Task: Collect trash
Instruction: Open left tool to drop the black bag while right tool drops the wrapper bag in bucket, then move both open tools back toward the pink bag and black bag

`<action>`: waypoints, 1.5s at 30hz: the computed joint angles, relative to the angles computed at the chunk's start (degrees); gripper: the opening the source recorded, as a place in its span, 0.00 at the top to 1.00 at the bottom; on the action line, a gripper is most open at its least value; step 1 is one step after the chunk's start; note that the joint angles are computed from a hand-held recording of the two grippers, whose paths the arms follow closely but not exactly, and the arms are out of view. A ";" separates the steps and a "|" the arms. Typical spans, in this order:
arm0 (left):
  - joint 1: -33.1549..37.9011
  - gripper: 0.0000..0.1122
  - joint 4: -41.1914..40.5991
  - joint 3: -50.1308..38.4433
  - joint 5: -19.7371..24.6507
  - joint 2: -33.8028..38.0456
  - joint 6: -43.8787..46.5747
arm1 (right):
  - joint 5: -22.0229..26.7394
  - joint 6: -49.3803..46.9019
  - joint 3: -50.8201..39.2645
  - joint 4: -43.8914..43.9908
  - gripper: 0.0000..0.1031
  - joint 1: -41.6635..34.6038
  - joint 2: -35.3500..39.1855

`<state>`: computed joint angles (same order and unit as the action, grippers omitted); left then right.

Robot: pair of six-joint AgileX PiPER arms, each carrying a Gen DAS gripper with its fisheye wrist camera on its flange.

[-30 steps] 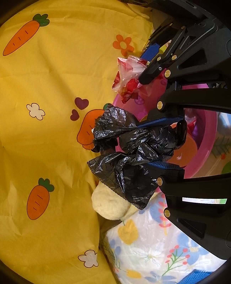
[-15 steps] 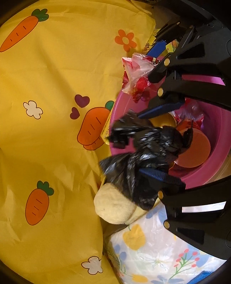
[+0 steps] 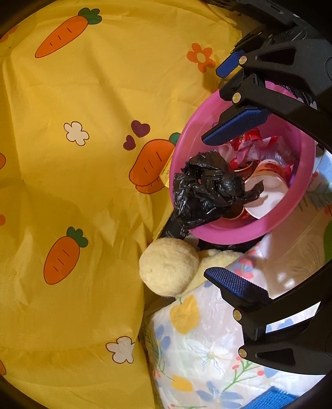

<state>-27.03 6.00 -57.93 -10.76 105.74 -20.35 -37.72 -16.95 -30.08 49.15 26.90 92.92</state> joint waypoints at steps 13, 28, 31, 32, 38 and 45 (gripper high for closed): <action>-0.85 0.16 -25.24 13.26 -5.24 -9.11 23.79 | -4.07 -6.28 1.76 9.97 0.22 9.92 -2.69; -1.64 0.16 -39.19 27.76 -10.73 -20.96 35.68 | -8.07 -10.40 3.00 21.09 0.22 22.48 -3.93; -0.83 0.16 -40.67 31.05 -11.45 -23.90 36.91 | -9.15 -10.87 2.65 22.73 0.22 25.41 -3.68; -0.49 0.16 -41.70 32.24 -11.86 -24.89 37.80 | -9.44 -10.98 2.49 23.15 0.22 26.29 -3.50; 3.85 0.16 -43.51 38.28 -11.87 -30.47 39.87 | -9.98 -10.91 0.59 25.09 0.22 31.13 -1.64; 13.60 0.16 -36.30 43.72 -8.95 -36.72 35.48 | -9.84 -11.41 -2.83 25.99 0.22 35.69 1.12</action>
